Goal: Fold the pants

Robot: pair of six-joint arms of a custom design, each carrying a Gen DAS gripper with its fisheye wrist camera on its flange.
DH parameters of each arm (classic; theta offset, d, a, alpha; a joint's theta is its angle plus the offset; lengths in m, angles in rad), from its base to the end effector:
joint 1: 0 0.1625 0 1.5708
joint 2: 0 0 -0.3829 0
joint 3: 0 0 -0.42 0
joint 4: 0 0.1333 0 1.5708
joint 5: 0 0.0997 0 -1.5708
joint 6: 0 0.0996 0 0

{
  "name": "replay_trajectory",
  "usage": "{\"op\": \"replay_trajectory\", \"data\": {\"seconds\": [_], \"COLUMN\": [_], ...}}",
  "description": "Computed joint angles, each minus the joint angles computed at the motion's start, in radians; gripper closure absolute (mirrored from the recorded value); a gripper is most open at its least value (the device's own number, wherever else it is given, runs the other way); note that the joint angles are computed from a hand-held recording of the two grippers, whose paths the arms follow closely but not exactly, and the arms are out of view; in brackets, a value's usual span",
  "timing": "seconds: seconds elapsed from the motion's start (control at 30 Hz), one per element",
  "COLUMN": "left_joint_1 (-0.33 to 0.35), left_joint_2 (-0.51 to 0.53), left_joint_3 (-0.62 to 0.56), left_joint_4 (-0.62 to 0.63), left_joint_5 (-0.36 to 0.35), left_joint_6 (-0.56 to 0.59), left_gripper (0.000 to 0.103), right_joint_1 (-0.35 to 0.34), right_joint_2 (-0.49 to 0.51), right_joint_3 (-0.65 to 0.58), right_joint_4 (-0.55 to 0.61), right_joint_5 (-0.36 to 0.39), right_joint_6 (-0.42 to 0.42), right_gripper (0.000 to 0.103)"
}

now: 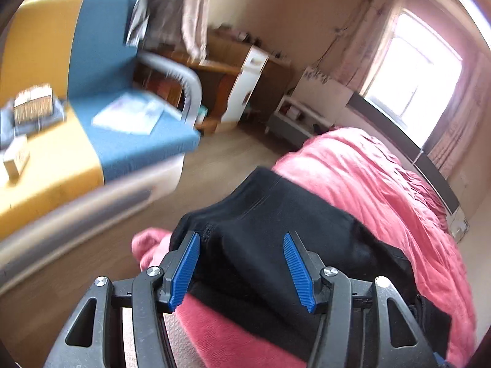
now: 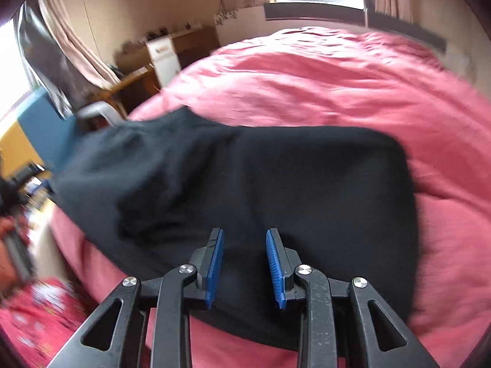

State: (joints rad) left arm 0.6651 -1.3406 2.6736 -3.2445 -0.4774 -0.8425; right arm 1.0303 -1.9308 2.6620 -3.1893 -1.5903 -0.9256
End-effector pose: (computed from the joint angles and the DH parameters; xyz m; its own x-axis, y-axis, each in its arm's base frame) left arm -0.0957 -0.3569 0.1173 -0.8977 -0.3154 -0.3078 0.1077 0.5203 -0.8472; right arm -0.0510 -0.3402 0.2548 -0.7705 -0.1155 0.6269 -0.4833 0.7470 -0.4564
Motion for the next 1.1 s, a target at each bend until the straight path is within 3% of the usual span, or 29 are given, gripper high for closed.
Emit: {"op": "replay_trajectory", "data": {"seconds": [0.1,0.2,0.27,0.37,0.43,0.53,0.6,0.67,0.9,1.0,1.1], "left_joint_1": [0.041,0.075,0.072,0.045,0.049,0.068,0.101,0.132,0.186,0.204,0.122], "left_joint_2": [-0.05,-0.097,-0.138,-0.231,-0.283,-0.298,-0.258,-0.221,-0.142,-0.155,-0.24], "left_joint_3": [0.001,-0.009,-0.003,0.005,0.015,0.023,0.029,0.022,-0.007,-0.001,0.046], "left_joint_4": [0.068,0.147,0.21,0.413,0.459,0.387,0.202,0.102,-0.043,-0.041,0.042], "left_joint_5": [-0.039,-0.102,-0.111,-0.077,-0.112,-0.191,-0.28,-0.355,-0.459,-0.465,-0.335], "left_joint_6": [-0.078,-0.125,-0.172,-0.319,-0.377,-0.352,-0.251,-0.209,-0.098,-0.145,-0.221], "left_gripper": [0.045,0.046,0.047,0.047,0.047,0.047,0.047,0.047,0.047,0.047,0.047], "right_joint_1": [-0.024,-0.073,-0.085,-0.079,-0.079,-0.088,-0.091,-0.092,-0.09,-0.091,-0.094], "right_joint_2": [-0.012,-0.03,-0.023,-0.006,0.004,-0.004,-0.006,-0.01,-0.009,-0.015,-0.018], "right_joint_3": [0.007,0.016,0.017,0.015,0.01,0.009,0.008,0.009,0.01,0.011,0.011], "right_joint_4": [-0.044,-0.037,-0.044,-0.067,-0.064,-0.046,-0.04,-0.036,-0.037,-0.031,-0.025], "right_joint_5": [-0.018,0.018,0.031,0.019,0.018,0.027,0.03,0.032,0.031,0.035,0.042], "right_joint_6": [-0.064,-0.079,-0.077,-0.093,-0.09,-0.084,-0.083,-0.084,-0.078,-0.078,-0.074], "right_gripper": [0.074,0.073,0.071,0.07,0.07,0.07,0.07,0.07,0.07,0.07,0.07]}}
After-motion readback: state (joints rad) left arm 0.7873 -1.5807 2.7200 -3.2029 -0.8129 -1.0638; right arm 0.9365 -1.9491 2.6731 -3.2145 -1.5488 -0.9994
